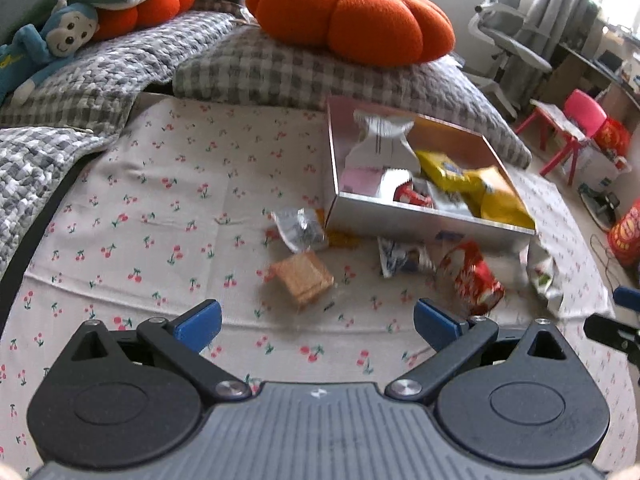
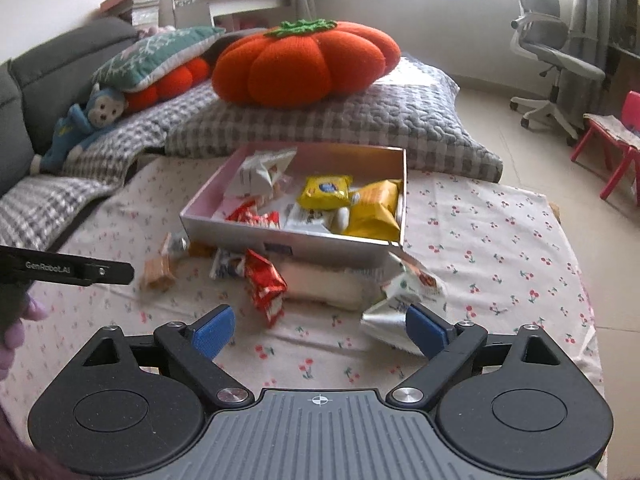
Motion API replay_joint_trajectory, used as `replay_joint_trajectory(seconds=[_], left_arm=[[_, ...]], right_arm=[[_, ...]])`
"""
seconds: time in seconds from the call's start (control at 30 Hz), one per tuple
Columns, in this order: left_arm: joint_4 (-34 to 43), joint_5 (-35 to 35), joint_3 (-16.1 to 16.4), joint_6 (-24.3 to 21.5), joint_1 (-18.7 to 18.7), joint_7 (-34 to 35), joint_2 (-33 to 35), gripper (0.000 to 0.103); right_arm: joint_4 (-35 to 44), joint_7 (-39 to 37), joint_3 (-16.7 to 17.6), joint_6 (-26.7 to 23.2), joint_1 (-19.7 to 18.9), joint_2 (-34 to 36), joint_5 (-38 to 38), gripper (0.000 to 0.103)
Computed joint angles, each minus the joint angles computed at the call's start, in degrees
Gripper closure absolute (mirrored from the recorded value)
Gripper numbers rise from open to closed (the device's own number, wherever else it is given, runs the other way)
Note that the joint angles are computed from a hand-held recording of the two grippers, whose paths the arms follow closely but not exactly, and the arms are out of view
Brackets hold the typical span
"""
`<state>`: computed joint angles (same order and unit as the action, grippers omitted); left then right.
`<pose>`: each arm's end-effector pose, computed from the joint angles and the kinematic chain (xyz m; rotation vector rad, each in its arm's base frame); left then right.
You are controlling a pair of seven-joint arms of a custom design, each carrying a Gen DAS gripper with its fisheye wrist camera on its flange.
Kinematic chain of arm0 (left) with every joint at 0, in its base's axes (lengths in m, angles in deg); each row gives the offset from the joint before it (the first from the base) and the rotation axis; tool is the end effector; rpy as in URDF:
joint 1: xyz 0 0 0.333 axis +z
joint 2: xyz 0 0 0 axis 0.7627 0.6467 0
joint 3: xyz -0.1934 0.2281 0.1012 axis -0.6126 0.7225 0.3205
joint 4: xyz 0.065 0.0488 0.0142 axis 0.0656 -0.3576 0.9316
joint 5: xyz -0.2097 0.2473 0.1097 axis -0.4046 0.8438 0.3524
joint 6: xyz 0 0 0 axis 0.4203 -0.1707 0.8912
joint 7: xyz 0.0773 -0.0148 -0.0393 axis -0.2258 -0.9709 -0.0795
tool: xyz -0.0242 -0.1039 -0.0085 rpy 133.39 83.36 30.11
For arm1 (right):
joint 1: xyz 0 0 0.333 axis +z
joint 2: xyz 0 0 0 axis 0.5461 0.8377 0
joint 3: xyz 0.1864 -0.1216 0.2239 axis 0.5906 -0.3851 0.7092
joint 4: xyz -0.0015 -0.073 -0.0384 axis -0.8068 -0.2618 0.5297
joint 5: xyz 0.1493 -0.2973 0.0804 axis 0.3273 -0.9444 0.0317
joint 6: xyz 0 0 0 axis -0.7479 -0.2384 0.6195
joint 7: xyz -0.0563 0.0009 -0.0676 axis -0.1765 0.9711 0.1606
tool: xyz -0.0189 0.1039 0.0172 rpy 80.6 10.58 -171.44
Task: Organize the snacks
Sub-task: 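Withdraw both tools from the box toward the remaining snacks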
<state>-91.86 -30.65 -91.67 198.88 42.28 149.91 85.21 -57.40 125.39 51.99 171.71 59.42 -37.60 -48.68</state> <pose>0.5898 -0.1908 0.4996 -1.6830 2.1403 -0.8794 0.4874 0.3134 0.5016 -1.6526 1.6997 -0.6838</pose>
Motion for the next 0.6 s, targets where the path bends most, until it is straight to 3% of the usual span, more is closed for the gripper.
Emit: replay_joint_trajectory(seconds=[0.6], left_arm=[[-4.16,-1.48,-0.46,4.46,1.64,6.51,1.06,0.001]], right_arm=[[-3.69,-7.49,0.64,-3.65,-0.35,0.03,5.47,0.009]])
